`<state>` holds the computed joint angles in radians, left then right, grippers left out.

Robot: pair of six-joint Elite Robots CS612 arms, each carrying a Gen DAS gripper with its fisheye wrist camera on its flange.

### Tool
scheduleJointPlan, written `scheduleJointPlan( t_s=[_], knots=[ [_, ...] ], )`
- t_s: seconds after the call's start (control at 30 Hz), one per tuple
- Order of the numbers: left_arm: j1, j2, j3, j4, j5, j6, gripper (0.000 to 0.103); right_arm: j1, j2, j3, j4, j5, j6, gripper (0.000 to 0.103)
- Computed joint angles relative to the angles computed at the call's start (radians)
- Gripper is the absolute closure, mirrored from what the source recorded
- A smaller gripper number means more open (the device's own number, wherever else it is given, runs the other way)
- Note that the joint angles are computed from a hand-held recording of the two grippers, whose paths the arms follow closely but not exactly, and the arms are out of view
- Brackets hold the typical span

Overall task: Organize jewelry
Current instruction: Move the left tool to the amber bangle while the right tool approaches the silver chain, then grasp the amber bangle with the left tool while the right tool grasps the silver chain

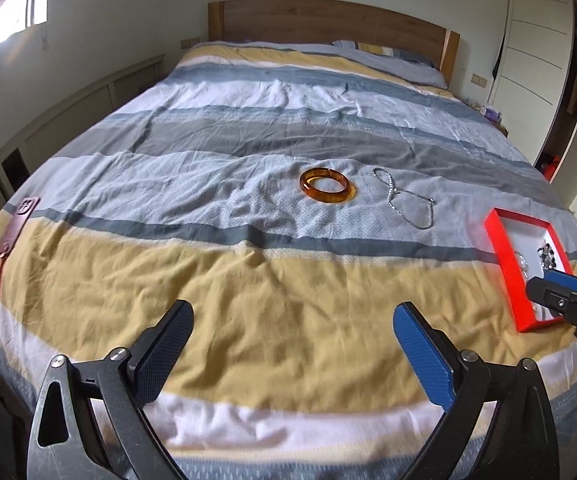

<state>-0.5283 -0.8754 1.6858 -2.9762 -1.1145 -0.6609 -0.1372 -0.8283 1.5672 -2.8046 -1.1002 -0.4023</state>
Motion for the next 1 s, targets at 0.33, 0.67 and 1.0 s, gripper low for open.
scheduleJointPlan(
  t_s=[0.33,0.67,1.0],
  knots=[
    [0.091,0.12,-0.207,0.104,-0.133,0.025,0.002,0.035,0.143,-0.224,0.151,-0.001,0.047,0.034],
    [0.163,0.282,-0.492,0.266,-0.208,0.046,0.012,0.055,0.329,-0.525,0.352,0.042,0.161,0.031],
    [0.181,0.396,-0.671,0.387,-0.223,0.118,0.029,0.096,0.461,-0.754,0.398,0.022,0.177,0.027]
  ],
)
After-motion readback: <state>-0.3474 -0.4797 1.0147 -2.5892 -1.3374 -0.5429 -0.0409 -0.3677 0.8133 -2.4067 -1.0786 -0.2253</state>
